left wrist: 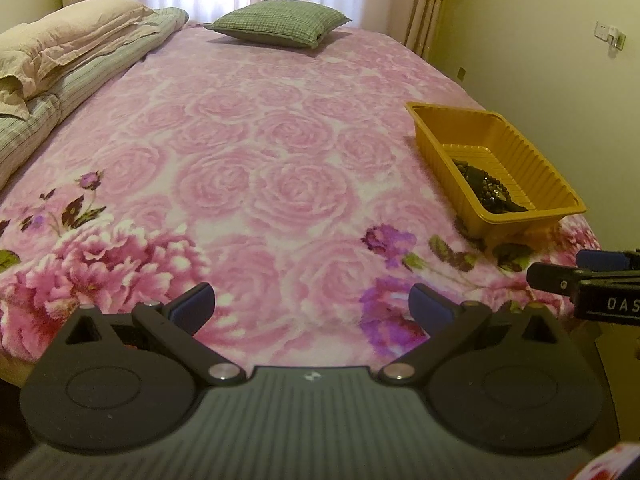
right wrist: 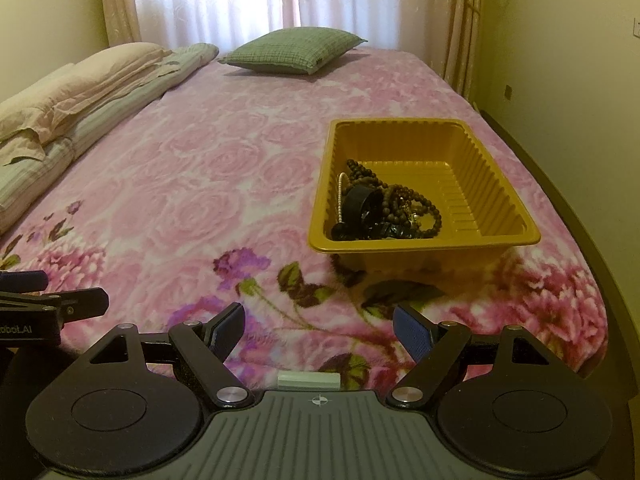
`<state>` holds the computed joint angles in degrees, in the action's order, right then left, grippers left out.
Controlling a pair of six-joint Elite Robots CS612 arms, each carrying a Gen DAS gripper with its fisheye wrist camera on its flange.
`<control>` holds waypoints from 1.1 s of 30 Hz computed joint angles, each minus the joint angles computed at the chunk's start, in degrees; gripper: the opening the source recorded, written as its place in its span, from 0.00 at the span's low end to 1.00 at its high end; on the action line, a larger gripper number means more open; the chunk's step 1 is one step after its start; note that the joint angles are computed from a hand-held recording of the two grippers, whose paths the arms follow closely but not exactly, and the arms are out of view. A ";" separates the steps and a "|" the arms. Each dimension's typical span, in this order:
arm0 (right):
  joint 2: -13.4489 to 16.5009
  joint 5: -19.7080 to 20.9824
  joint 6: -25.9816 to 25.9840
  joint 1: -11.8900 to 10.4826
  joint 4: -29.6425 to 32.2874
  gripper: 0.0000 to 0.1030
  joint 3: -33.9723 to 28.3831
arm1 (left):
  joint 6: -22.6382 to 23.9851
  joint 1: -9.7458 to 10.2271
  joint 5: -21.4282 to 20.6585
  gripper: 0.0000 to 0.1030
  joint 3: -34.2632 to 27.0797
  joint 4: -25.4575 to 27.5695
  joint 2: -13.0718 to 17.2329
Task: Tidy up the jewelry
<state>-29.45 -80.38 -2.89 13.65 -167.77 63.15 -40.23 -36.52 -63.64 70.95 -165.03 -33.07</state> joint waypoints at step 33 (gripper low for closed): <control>0.11 -0.03 0.46 -0.14 -0.23 0.78 0.12 | -0.99 -0.07 0.31 1.00 -0.34 0.67 0.18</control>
<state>-29.34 -80.41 -2.43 13.51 -168.00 63.27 -41.23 -36.59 -63.32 70.61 -164.35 -32.89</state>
